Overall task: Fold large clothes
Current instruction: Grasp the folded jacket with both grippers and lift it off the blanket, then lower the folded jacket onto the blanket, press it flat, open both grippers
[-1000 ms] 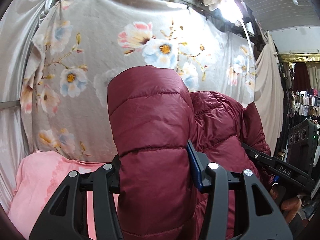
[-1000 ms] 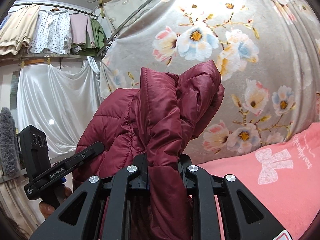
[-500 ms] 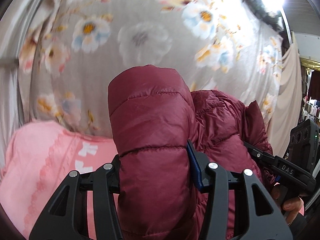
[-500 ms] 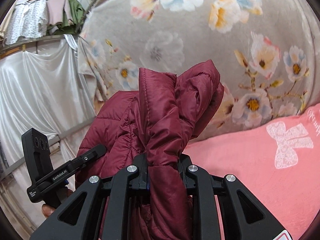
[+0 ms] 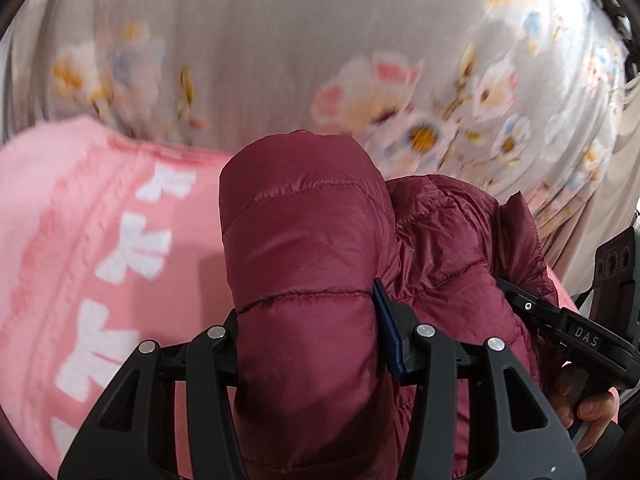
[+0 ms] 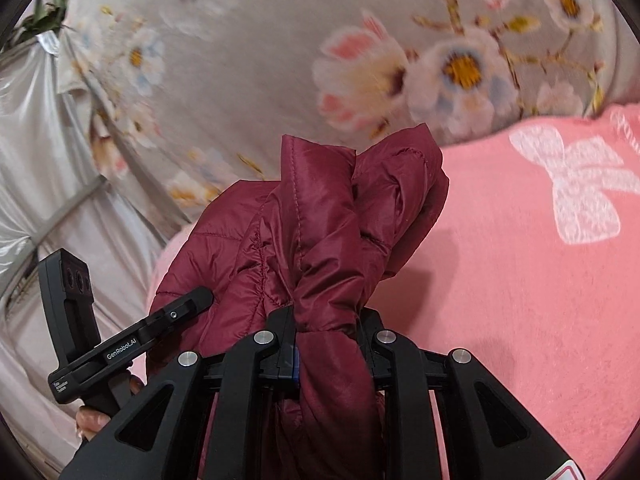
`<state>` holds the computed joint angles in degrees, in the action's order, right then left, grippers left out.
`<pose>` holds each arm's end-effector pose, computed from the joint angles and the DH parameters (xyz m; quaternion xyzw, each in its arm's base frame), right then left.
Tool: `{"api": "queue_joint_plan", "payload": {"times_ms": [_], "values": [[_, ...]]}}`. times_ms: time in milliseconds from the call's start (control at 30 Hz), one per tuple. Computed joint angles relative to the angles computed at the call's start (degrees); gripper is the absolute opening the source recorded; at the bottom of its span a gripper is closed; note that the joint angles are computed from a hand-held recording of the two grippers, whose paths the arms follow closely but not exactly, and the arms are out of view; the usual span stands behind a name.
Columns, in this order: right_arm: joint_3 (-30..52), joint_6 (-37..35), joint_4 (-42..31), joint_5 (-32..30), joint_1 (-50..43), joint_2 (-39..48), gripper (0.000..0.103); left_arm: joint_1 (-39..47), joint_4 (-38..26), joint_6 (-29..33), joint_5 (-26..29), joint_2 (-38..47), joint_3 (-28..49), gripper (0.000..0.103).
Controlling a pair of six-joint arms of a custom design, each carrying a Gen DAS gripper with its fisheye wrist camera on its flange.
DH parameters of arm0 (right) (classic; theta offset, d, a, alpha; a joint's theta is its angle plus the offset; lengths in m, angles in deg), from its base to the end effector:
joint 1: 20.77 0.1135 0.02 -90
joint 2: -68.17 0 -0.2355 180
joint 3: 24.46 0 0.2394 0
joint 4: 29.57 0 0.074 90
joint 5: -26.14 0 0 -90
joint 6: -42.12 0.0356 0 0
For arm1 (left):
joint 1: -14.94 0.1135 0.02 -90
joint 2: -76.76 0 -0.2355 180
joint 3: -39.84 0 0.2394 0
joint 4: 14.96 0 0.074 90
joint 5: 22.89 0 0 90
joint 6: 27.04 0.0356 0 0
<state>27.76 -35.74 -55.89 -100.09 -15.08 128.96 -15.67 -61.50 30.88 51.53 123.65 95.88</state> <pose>0.2229 0.0433 0.2246 -0.0962 0.8494 0.3405 0.3916 0.1610 -0.0842 0.2577 -0.0715 0.8873 -0.1246 0.4382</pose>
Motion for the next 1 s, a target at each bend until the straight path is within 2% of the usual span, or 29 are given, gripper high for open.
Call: {"api": "queue_joint_plan", "payload": {"times_ms": [133, 233, 367, 467, 533, 567, 633, 700, 767, 800, 833, 900, 1000], "values": [[-2.14, -0.07, 5.51, 2.05, 1.08, 7.11, 0.017, 3.50, 6.38, 0.79, 3.89, 4.47, -5.02, 0.047], [-3.87, 0.27, 9.28, 3.43, 1.20, 10.73, 0.018, 3.96, 9.80, 1.13, 3.10, 7.69, -7.61, 0.048], [-4.32, 0.74, 12.75, 3.67, 0.83, 15.48, 0.021, 7.32, 13.84, 1.46, 5.80, 8.24, -11.16, 0.056], [-4.80, 0.99, 13.89, 5.25, 1.12, 16.80, 0.031, 9.74, 14.62, 0.88, 7.79, 9.89, -11.55, 0.067], [-4.22, 0.69, 11.44, 7.00, 0.94, 15.80, 0.041, 9.60, 12.36, -0.73, 5.90, 10.51, -10.41, 0.078], [-4.13, 0.19, 8.67, 8.96, 0.53, 13.51, 0.045, 8.57, 9.16, -2.44, 2.81, 10.03, -9.25, 0.084], [-4.67, -1.10, 3.53, 11.22, -1.54, 7.21, 0.054, 6.46, 1.61, -5.93, -1.83, 6.40, -7.22, 0.085], [-5.67, -1.97, -1.93, 13.91, -4.24, -1.61, 0.054, 4.60, -5.98, -9.39, -5.08, 2.11, -4.95, 0.085], [-5.09, -3.04, -7.42, 17.97, -4.55, -10.55, 0.055, 0.44, -16.23, -15.11, -11.75, 0.74, 0.37, 0.085], [-3.64, -3.92, -9.63, 19.45, -3.18, -12.05, 0.048, -1.97, -20.40, -17.79, -15.05, 1.96, 3.42, 0.085], [-1.46, -4.58, -11.64, 21.97, -0.48, -11.95, 0.034, -3.63, -22.80, -19.31, -17.08, 3.83, 6.05, 0.085], [1.44, -5.75, -12.42, 28.73, 6.70, -10.19, 0.021, -7.82, -26.02, -22.08, -20.55, 7.33, 10.00, 0.085], [2.79, -6.77, -8.10, 37.69, 14.59, -3.79, 0.017, -12.17, -26.06, -23.34, -22.01, 15.56, 14.44, 0.088]]}}
